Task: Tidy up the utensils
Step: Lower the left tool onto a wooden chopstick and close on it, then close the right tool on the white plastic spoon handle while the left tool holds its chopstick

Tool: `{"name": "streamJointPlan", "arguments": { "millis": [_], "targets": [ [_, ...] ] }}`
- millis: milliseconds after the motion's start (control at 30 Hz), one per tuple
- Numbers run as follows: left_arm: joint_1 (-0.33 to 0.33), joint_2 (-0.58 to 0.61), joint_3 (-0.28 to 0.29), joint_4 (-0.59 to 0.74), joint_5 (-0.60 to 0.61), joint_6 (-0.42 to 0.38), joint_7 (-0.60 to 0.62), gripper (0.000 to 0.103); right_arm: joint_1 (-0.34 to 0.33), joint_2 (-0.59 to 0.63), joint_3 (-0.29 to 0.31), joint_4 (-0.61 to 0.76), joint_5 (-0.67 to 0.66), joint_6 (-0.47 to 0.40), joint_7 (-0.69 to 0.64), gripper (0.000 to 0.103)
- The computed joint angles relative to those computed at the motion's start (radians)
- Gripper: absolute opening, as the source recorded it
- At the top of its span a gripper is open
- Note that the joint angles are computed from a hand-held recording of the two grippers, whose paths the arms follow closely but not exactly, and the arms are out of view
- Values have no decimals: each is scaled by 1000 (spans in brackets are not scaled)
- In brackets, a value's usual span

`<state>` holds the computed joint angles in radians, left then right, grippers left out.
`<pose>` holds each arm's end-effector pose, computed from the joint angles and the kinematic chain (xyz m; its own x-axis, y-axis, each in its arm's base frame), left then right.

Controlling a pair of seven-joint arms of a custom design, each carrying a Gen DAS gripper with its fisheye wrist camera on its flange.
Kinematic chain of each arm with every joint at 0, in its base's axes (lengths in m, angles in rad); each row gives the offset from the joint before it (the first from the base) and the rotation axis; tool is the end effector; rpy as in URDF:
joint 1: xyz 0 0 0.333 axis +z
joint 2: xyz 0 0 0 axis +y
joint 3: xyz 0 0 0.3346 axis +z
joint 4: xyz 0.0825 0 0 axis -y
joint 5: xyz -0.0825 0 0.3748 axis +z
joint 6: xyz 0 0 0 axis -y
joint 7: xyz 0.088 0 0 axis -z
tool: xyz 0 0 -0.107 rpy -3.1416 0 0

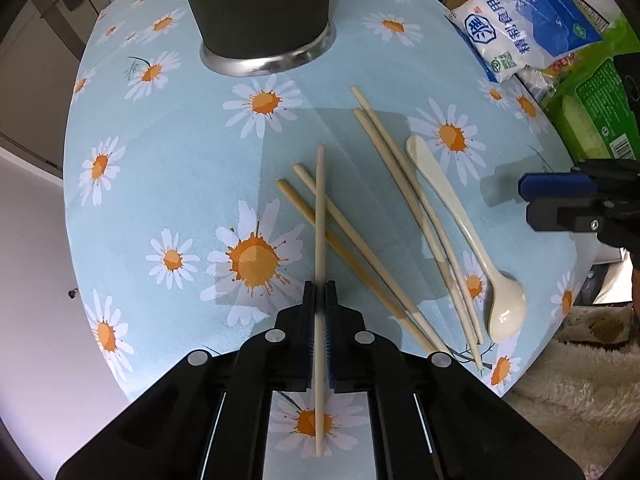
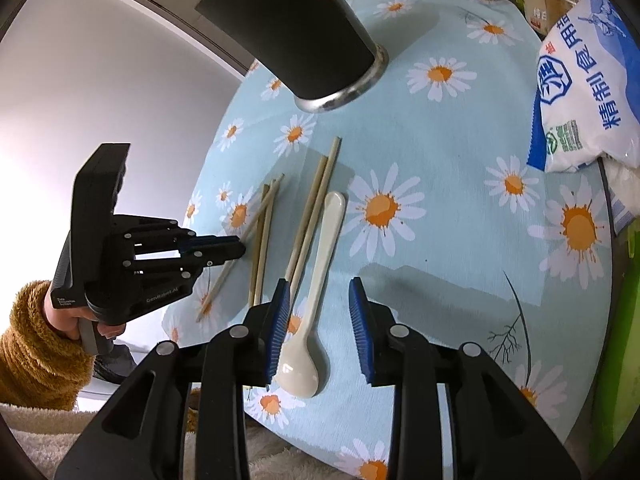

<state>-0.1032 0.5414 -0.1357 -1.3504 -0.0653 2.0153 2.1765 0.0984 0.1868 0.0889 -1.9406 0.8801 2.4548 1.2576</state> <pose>0.7084 -0.1541 0.4450 -0.7168 -0.6963 0.0374 -0.6905 0.7014 -0.1768 0.6123 0.1130 0.4458 0.0055 -0.7924 -0.6100 -0.9391 0.2054 -0.2754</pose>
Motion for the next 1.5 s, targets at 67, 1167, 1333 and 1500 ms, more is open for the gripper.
{"name": "streamJointPlan", "arguments": {
  "millis": [67,1167,1333,1500],
  "targets": [
    [9,-1,-5,-4,-18,1,4,3,3,13,-7,24,-41,-27,49,33],
    [209,-77,-49,-116,-439,14,305,3,179,455,-12,806,-799,-715,781,20],
    [217,-76,-47,-113,-456,-8,336,3,188,493,-14,867,-820,-747,812,8],
    [214,-84,-43,-114,-465,3,342,3,155,445,-4,772,-790,-681,786,8]
  ]
}}
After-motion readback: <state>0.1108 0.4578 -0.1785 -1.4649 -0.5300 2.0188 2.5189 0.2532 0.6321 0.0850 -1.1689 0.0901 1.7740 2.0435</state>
